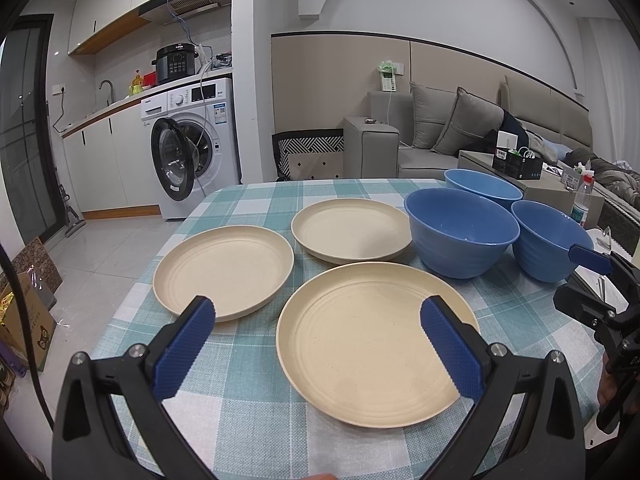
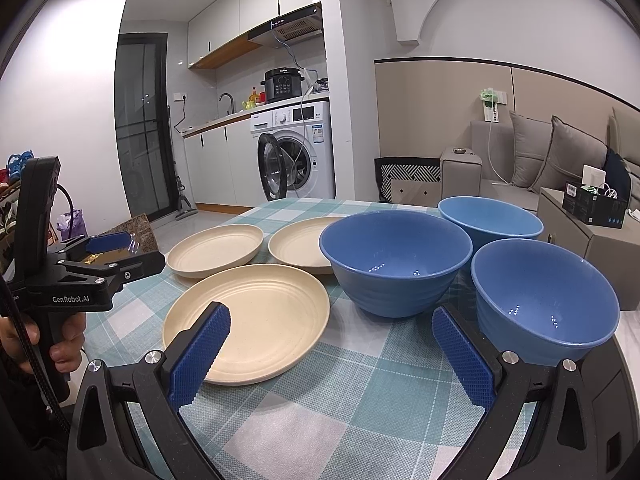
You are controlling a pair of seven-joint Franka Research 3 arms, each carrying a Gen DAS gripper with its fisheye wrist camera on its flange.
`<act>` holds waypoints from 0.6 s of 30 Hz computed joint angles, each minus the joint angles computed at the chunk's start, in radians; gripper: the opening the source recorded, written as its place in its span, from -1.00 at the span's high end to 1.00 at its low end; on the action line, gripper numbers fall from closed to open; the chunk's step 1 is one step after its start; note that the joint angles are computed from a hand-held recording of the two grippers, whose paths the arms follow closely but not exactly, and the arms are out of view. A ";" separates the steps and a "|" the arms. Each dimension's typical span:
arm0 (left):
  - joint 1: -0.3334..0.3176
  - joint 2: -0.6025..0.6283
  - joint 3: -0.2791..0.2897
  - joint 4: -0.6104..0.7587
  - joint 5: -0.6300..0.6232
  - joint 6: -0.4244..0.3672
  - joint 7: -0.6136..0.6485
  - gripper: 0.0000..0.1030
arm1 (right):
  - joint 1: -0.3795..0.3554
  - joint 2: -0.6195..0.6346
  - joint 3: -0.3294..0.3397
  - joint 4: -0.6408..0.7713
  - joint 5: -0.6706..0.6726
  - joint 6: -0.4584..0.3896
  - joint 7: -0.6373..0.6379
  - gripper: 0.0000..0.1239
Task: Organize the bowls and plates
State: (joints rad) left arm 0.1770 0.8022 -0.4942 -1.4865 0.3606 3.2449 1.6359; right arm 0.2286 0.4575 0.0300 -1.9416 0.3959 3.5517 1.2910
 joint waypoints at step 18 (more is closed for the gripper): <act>0.006 0.019 -0.011 0.024 -0.018 -0.013 0.013 -1.00 | 0.002 -0.005 -0.004 0.002 0.003 -0.001 0.002 -0.66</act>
